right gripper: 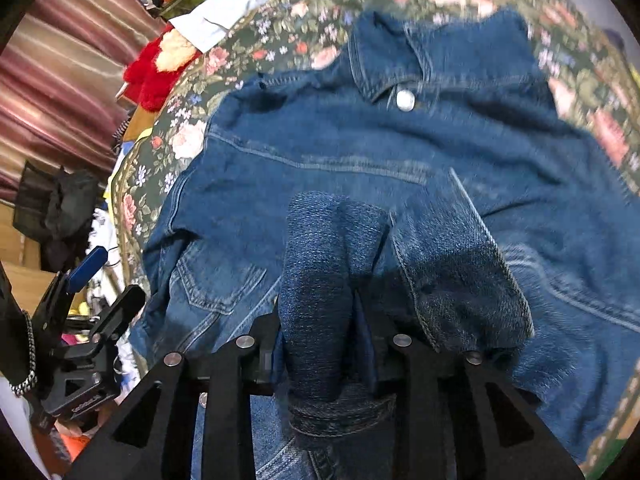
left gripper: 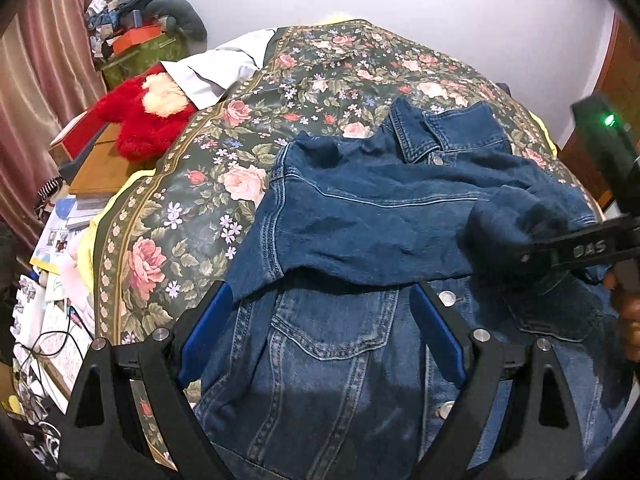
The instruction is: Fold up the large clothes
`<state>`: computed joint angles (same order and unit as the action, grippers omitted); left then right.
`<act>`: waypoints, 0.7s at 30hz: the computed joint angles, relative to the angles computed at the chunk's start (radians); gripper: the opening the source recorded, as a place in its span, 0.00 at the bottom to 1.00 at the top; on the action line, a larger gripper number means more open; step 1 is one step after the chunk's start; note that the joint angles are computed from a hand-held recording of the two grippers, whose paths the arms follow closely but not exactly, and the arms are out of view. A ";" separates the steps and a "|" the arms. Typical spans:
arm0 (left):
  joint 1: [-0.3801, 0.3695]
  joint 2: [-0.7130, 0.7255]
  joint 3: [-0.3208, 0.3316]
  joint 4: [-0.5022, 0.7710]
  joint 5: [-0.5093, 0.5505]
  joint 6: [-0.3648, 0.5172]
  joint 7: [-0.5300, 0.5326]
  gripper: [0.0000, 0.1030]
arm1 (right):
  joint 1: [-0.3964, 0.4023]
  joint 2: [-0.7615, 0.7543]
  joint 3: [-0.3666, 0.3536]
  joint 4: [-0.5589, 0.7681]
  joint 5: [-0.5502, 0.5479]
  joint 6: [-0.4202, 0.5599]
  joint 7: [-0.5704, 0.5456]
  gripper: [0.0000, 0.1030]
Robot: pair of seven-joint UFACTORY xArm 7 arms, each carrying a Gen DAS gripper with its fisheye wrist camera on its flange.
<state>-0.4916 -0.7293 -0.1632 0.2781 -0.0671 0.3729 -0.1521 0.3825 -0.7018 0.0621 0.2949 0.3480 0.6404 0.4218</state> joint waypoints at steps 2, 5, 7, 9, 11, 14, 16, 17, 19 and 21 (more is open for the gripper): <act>-0.012 -0.017 0.009 -0.009 -0.015 0.005 -0.007 0.88 | 0.017 -0.003 -0.012 -0.013 0.027 -0.013 -0.005 0.29; -0.019 -0.050 0.012 -0.026 -0.029 0.027 -0.022 0.88 | 0.091 0.008 -0.068 -0.024 0.115 -0.062 -0.053 0.77; -0.017 -0.078 0.011 -0.041 -0.029 0.044 -0.029 0.88 | 0.199 0.037 -0.159 -0.021 0.265 -0.137 -0.162 1.00; -0.009 -0.107 0.008 -0.053 -0.024 0.066 -0.035 0.88 | 0.155 0.089 -0.086 0.016 0.254 -0.138 -0.117 1.00; -0.011 -0.134 0.023 -0.060 -0.028 0.090 -0.032 0.88 | 0.139 0.110 -0.060 0.034 0.258 -0.151 -0.096 1.00; -0.019 -0.143 0.046 -0.053 -0.044 0.109 -0.015 0.88 | 0.150 0.055 -0.086 0.015 0.318 -0.175 -0.100 1.00; -0.023 -0.125 0.047 -0.037 -0.055 0.108 -0.010 0.88 | 0.139 -0.031 -0.100 -0.011 0.334 -0.175 -0.103 1.00; -0.030 -0.112 0.045 -0.027 -0.062 0.101 -0.008 0.88 | 0.099 -0.101 -0.082 -0.027 0.306 -0.153 -0.066 1.00; -0.049 -0.065 0.035 0.004 -0.074 0.080 -0.002 0.88 | 0.013 -0.238 -0.046 -0.046 0.222 -0.092 0.008 1.00; -0.073 -0.004 0.015 0.041 -0.080 0.051 0.004 0.88 | -0.063 -0.356 -0.030 -0.047 0.126 -0.013 0.051 1.00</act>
